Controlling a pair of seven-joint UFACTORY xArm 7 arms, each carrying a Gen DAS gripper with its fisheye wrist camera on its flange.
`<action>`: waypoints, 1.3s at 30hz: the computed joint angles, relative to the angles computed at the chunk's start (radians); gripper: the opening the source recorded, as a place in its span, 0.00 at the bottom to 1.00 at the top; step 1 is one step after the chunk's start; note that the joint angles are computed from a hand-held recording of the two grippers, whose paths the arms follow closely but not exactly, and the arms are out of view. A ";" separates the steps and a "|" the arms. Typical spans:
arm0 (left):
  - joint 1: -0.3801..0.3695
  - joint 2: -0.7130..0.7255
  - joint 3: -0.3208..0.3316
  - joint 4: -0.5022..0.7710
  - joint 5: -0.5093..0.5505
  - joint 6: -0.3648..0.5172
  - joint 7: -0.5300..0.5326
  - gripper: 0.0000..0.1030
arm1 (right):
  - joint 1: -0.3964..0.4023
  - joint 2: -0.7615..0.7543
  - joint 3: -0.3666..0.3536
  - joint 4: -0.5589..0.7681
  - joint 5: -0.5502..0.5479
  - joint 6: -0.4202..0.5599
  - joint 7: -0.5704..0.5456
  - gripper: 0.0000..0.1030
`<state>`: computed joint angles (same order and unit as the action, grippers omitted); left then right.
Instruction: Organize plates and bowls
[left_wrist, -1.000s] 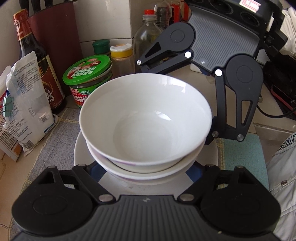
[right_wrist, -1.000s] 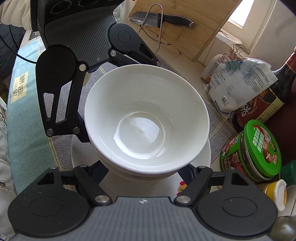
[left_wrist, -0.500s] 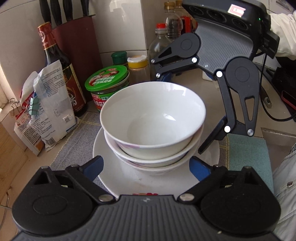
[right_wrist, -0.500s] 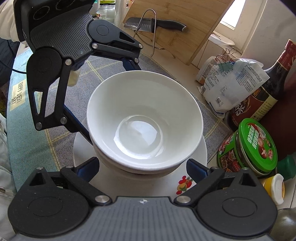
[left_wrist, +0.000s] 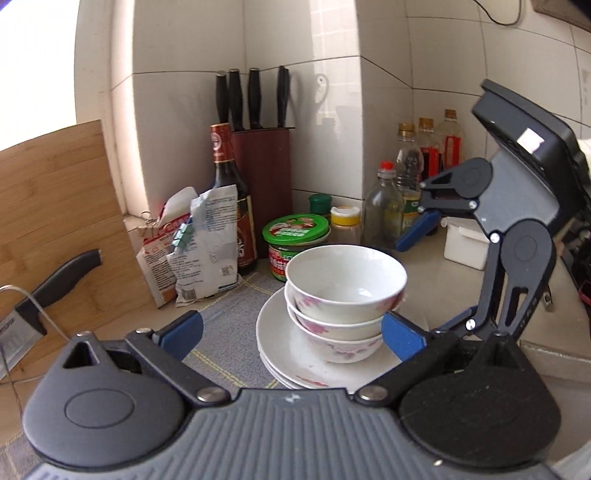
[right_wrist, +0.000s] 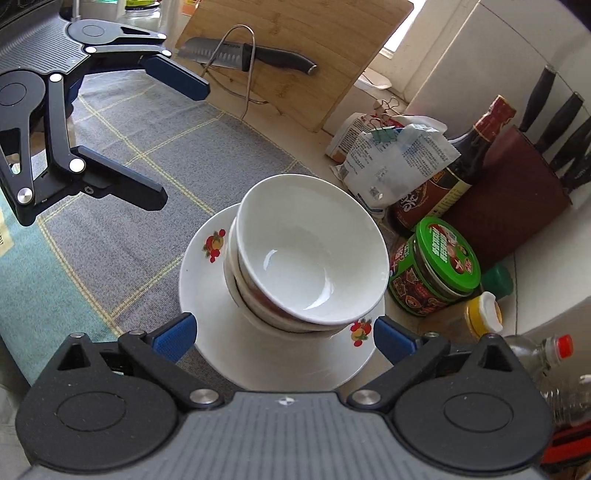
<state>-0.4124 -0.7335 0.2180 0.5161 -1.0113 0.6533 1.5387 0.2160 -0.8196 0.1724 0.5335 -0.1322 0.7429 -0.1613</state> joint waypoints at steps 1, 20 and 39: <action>0.024 -0.016 -0.022 -0.010 0.013 -0.016 -0.040 0.99 | -0.023 -0.011 0.048 0.006 -0.004 0.018 0.069 1.00; 0.234 -0.291 -0.054 -0.056 0.552 0.133 -0.638 0.99 | -0.101 -0.084 0.479 0.203 -0.057 0.448 1.247 1.00; 0.194 -0.353 -0.019 -0.037 0.639 0.158 -0.707 0.99 | 0.043 -0.018 0.452 0.275 -0.196 0.542 1.449 1.00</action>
